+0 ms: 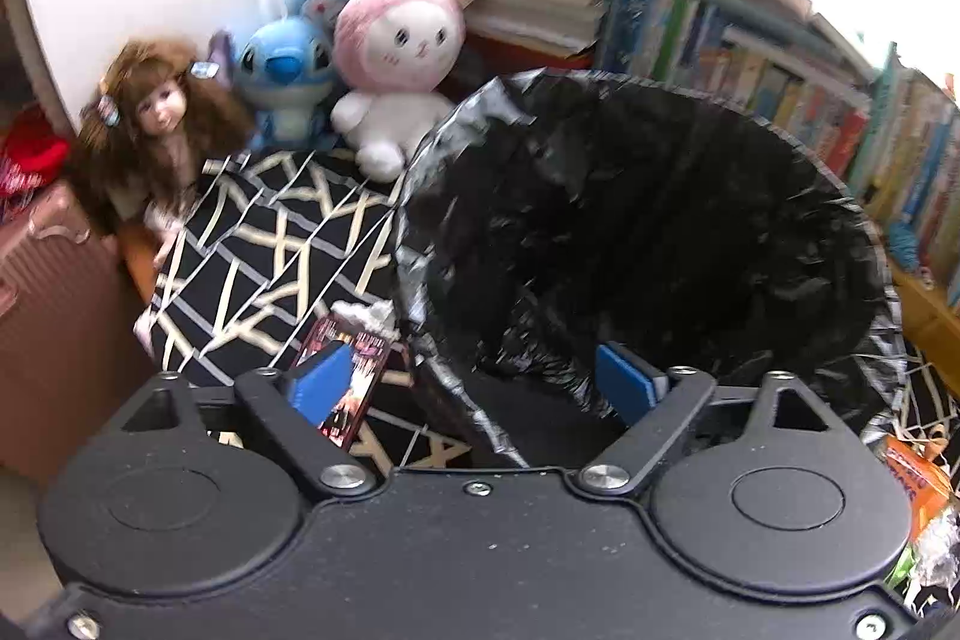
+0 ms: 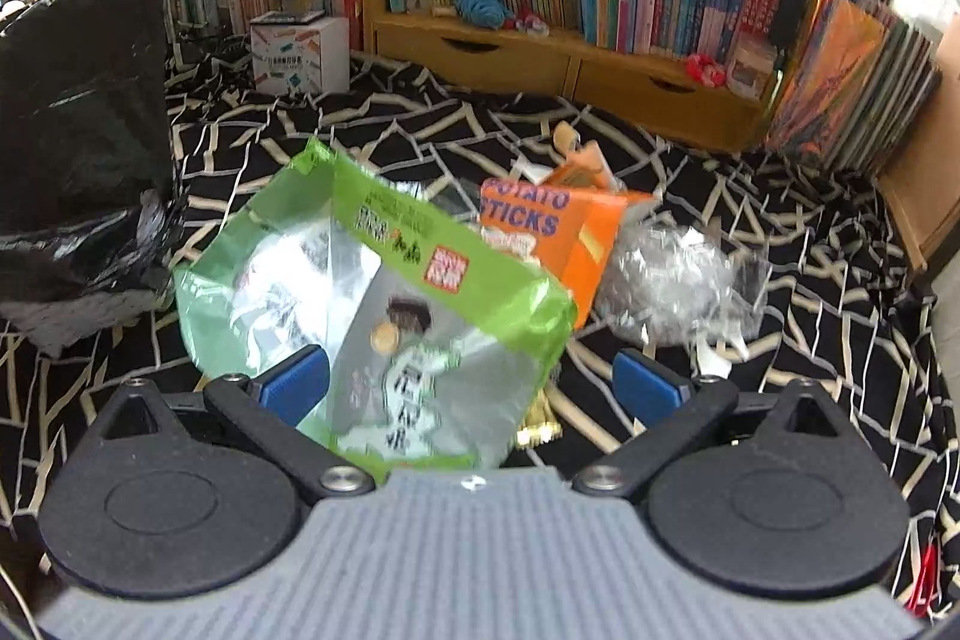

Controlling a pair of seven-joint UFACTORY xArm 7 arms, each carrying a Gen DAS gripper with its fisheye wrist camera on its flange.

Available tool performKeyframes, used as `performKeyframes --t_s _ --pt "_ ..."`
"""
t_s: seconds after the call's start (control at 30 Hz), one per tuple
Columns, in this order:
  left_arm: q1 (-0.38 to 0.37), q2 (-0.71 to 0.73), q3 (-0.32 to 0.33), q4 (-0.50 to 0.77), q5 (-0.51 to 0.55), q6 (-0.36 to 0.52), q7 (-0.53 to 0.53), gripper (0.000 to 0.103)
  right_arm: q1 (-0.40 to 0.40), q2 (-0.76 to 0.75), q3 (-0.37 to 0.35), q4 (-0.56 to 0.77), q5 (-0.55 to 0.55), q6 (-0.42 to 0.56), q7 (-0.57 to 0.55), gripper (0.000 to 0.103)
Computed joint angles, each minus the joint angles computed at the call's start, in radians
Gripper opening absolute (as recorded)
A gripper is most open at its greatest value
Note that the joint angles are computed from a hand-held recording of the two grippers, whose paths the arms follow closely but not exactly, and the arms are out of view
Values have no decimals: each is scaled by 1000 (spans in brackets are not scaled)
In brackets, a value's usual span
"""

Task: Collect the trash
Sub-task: 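Grasp the green snack bag with the right tool while the left tool grips the bin's bag rim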

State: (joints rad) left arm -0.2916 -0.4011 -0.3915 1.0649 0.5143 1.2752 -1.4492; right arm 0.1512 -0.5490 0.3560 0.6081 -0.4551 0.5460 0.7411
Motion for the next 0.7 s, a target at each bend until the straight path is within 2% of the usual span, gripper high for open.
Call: performKeyframes --t_s 0.13,0.27,0.33,0.37,0.43,0.57,0.63,0.7 --pt "6 13 20 -5 -46 19 -29 80 -88 26 72 20 -129 -58 87 103" --pt "6 21 48 -24 -92 -3 -42 78 -109 103 78 58 -199 -79 109 103" --pt "6 22 64 -36 -120 -30 -41 64 -113 147 80 81 -241 -64 130 102" --pt "4 19 77 -50 -144 -57 -38 61 -111 168 77 90 -263 -59 142 102" --pt "7 16 95 -72 -194 -98 -51 49 -96 203 58 102 -286 -55 154 96" --pt "17 13 121 -111 -278 -165 -64 35 -52 247 12 115 -308 -51 174 89" --pt "17 17 134 -126 -328 -199 -64 23 -29 264 -13 118 -313 -57 174 86" --pt "23 23 131 -123 -352 -202 -83 19 -17 281 -22 125 -333 -49 193 85"
